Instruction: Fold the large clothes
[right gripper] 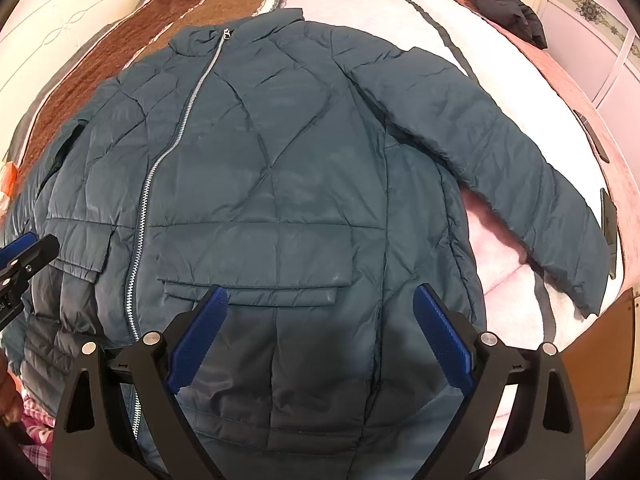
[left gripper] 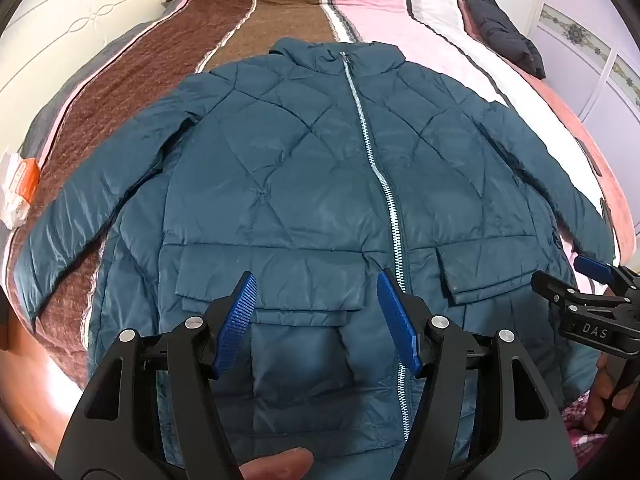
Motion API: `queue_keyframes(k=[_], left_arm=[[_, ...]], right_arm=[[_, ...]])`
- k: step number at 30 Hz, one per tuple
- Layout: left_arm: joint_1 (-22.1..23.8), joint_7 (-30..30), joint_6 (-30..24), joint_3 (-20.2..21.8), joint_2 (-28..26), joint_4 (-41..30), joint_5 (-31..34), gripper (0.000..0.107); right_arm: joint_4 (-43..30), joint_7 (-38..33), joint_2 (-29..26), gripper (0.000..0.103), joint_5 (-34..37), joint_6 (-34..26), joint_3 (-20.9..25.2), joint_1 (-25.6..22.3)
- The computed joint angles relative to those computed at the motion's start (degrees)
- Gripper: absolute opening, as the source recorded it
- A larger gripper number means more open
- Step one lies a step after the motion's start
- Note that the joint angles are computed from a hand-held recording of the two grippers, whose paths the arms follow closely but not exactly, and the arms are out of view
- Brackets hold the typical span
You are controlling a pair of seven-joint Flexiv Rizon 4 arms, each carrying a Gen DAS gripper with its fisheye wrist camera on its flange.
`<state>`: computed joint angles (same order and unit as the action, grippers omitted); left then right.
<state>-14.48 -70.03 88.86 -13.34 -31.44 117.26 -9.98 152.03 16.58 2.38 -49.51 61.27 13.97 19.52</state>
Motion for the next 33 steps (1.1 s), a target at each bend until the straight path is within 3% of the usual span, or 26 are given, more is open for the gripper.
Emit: queue_keyframes(k=[17, 33], left_arm=[[0.7, 0.1, 0.6, -0.8, 0.0, 0.3, 0.1, 0.063], [-1.4, -1.0, -0.2, 0.5, -0.4, -0.6, 0.2, 0.063]], right_arm=[[0.2, -0.1, 0.4, 0.091, 0.3, -0.1, 0.2, 0.0], [0.4, 0.0, 0.3, 0.091, 0.2, 0.2, 0.1, -0.2]])
